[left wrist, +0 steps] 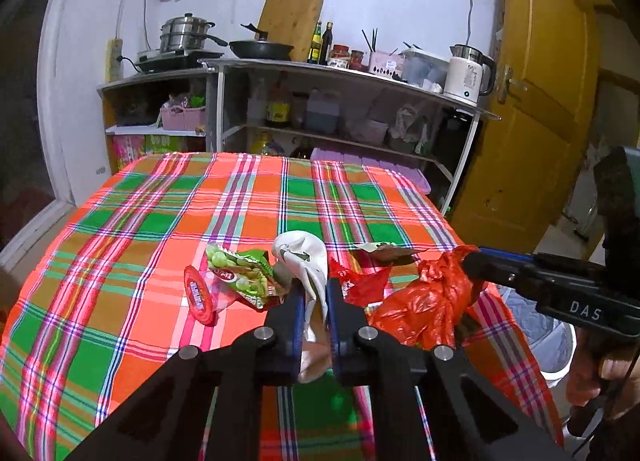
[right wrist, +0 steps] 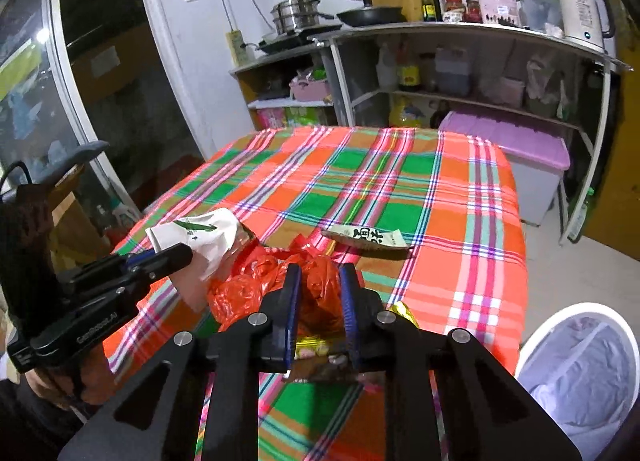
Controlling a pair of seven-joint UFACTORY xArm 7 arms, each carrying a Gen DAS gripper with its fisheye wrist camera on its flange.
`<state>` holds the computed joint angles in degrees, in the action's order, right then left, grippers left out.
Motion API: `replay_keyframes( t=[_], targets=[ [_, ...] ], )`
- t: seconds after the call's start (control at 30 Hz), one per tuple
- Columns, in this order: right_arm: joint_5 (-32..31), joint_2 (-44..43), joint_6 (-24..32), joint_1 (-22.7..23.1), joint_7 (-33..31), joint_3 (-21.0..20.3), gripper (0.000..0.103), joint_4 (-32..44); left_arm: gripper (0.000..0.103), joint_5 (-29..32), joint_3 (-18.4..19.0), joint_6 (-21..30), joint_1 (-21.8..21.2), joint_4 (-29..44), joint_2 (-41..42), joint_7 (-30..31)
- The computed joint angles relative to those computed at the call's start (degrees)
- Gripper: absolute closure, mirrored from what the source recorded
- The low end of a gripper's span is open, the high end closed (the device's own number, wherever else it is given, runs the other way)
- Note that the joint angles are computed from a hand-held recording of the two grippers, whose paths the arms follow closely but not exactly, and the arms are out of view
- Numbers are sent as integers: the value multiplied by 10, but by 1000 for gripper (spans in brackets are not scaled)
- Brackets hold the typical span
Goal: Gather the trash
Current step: 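Grasp the white crumpled tissue with the left tool while the right tool grasps the red bag, then carry the tissue and red bag in both tools over the white bin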
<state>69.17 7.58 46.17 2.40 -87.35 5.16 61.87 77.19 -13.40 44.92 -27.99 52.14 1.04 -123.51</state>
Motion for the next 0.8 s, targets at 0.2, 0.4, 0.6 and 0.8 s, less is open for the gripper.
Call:
replay_keyframes(
  t=[0.2,0.4,0.6,0.8],
  targets=[
    [18,-33,25,-16,-5,-19,83,-25,93,-15,-18,35,-16,1,-20,10],
    [27,-58,40,-27,-11,-39,83,-46,93,-23,-32,53,-28,17,-23,20],
    [29,-77,43,-42,-15,-60,83,-64,93,-17,-32,49,-44,56,7,33],
    [30,-80,39,-62,-20,-78,83,-67,93,-3,-18,30,-68,114,58,50]
  ],
)
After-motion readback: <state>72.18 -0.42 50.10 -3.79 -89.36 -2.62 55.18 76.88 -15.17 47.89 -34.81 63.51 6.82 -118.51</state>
